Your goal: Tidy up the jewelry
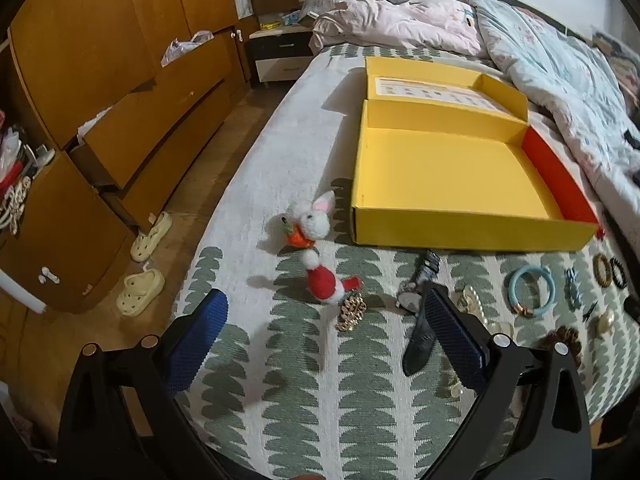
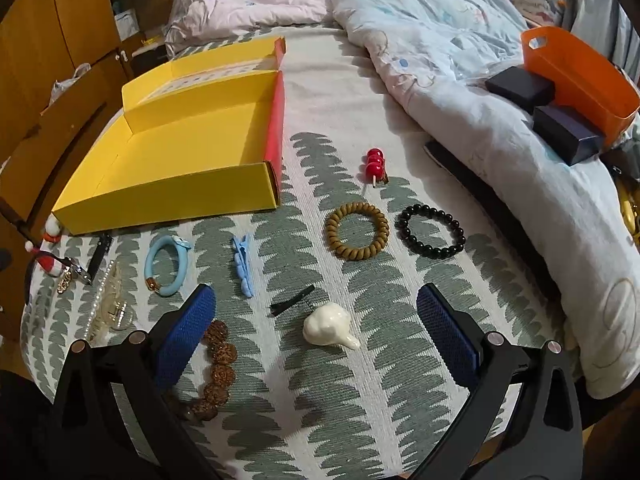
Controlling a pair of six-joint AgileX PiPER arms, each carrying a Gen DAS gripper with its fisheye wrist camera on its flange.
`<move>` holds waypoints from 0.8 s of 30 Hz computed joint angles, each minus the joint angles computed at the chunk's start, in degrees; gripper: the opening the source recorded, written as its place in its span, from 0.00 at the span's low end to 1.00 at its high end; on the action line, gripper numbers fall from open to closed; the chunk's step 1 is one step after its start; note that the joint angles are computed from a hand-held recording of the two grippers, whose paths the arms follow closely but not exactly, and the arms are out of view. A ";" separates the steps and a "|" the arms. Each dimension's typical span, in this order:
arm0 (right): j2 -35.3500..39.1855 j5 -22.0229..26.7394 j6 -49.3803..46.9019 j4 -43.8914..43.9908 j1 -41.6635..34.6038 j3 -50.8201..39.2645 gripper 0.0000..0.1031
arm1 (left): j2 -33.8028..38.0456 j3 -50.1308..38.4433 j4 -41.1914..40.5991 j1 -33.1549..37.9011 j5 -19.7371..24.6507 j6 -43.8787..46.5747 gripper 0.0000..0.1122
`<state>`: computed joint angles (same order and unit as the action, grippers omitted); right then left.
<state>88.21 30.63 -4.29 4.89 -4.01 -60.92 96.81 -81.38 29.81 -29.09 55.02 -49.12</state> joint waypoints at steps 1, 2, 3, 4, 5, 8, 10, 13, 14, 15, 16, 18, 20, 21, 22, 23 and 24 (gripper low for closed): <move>0.14 0.04 -0.43 0.45 -0.23 -0.07 0.97 | -0.37 0.08 -0.50 0.86 -0.38 0.48 0.87; 0.42 0.35 -1.18 1.30 -0.58 -0.33 0.97 | -0.90 0.24 -1.02 1.89 -0.73 0.85 0.87; 0.82 0.96 -2.13 2.45 -1.10 -0.74 0.97 | -1.11 0.21 -1.35 2.56 -0.91 1.11 0.87; 0.93 1.25 -2.41 2.91 -1.33 -0.83 0.97 | -1.40 0.22 -2.12 3.74 -1.20 1.86 0.87; 1.10 1.41 -2.81 3.50 -1.69 -0.96 0.97 | -1.27 -0.09 -2.93 4.45 -1.26 2.68 0.87; 1.25 1.75 -3.07 3.69 -2.16 -1.15 0.97 | -0.32 -1.28 -6.51 6.80 -1.15 6.10 0.87; 0.95 1.78 -4.09 4.56 -2.52 -1.01 0.97 | 0.25 -1.91 -8.36 7.71 -1.15 8.11 0.87; 0.70 1.92 -4.89 5.34 -3.13 -1.05 0.97 | 0.42 -1.97 -11.76 7.73 -1.91 11.73 0.87; 0.71 1.91 -5.13 5.53 -3.28 -1.09 0.97 | 0.73 -2.33 -11.89 7.25 -1.72 12.40 0.87; 0.78 1.92 -5.37 5.74 -3.39 -1.16 0.97 | 0.96 -2.51 -12.38 6.75 -1.79 13.45 0.87; 0.92 1.91 -5.44 5.84 -3.44 -1.23 0.97 | 1.18 -2.85 -13.41 6.73 -1.73 14.81 0.87; 1.01 1.84 -5.23 5.58 -3.44 -1.27 0.97 | 2.09 -4.08 -13.99 7.08 -0.89 16.06 0.87; 1.36 1.69 -4.96 5.17 -3.45 -1.44 0.97 | 3.28 -5.42 -12.94 8.15 0.19 15.64 0.87; 1.57 1.65 -4.51 4.67 -3.38 -1.55 0.97 | 4.33 -6.51 -13.17 9.08 1.00 16.21 0.87; 1.61 1.54 -4.86 4.95 -3.44 -1.56 0.97 | 5.65 -7.96 -14.47 10.25 2.11 17.35 0.87; 1.63 1.42 -5.64 5.68 -3.62 -1.54 0.97 | 6.08 -8.10 -15.97 11.43 2.35 18.46 0.87; 1.86 1.51 -5.52 5.66 -3.71 -1.68 0.97 | 7.07 -8.79 -18.67 13.17 2.82 20.23 0.87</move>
